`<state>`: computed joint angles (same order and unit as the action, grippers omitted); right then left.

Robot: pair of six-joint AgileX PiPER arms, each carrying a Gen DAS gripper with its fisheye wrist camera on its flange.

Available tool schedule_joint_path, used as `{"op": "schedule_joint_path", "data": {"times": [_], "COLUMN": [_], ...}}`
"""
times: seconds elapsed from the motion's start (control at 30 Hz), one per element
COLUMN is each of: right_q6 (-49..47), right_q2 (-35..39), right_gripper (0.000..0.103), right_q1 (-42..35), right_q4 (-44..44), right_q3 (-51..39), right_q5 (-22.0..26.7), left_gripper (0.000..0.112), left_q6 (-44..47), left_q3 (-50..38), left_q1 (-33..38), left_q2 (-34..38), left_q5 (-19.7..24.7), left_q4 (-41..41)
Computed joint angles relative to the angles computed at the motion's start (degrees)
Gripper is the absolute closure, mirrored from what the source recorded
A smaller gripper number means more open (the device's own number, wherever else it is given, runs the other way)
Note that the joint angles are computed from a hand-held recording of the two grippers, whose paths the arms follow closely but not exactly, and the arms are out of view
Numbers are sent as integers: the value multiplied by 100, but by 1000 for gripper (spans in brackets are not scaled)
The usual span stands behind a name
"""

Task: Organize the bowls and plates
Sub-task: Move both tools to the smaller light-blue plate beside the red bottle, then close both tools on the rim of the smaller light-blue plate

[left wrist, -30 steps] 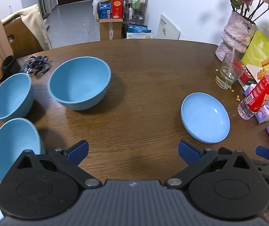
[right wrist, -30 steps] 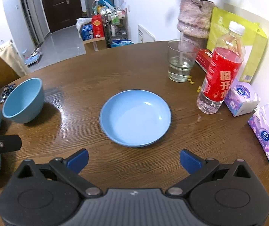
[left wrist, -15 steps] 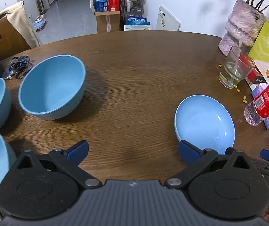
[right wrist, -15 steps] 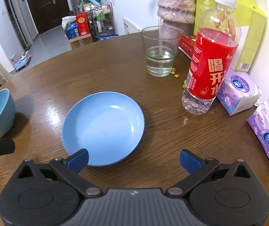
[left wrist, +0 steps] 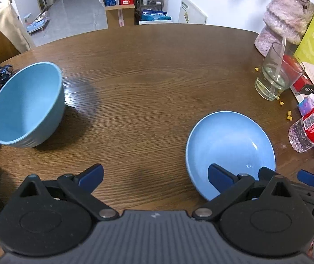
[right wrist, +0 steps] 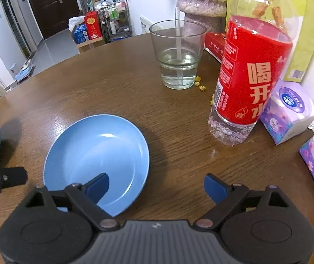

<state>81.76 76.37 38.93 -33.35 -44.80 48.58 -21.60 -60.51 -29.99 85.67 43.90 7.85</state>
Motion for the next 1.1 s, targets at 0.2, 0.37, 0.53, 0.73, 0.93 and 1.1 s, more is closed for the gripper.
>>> {"op": "schedule_joint_path", "data": {"times": [0.2, 0.37, 0.53, 0.73, 0.93, 1.1], "right_q6": [-390, -891, -1549, -2105, -2718, -2449], "right_q2": [38, 142, 214, 363, 351, 344], "right_gripper": [26, 36, 49, 75, 92, 97], "right_q1": [-433, -788, -1213, -1529, -1809, -1721], "right_q4": [70, 274, 845, 1350, 1915, 1618], "right_q3": [127, 108, 90, 62, 169, 264], "right_q5": [-464, -771, -1187, -1463, -1853, -2030], "left_gripper": [10, 28, 40, 63, 91, 102], "left_q6": [-192, -83, -22, 109, 345, 453], "left_q3": [-228, -466, -683, -919, -987, -982], "left_q1": [-190, -171, -152, -86, 52, 72], "left_q2": [436, 772, 1008, 1246, 1375, 1379], "left_q5": [-98, -65, 60, 264, 337, 287], "left_q4": [75, -145, -308, -599, -1018, -1174]}}
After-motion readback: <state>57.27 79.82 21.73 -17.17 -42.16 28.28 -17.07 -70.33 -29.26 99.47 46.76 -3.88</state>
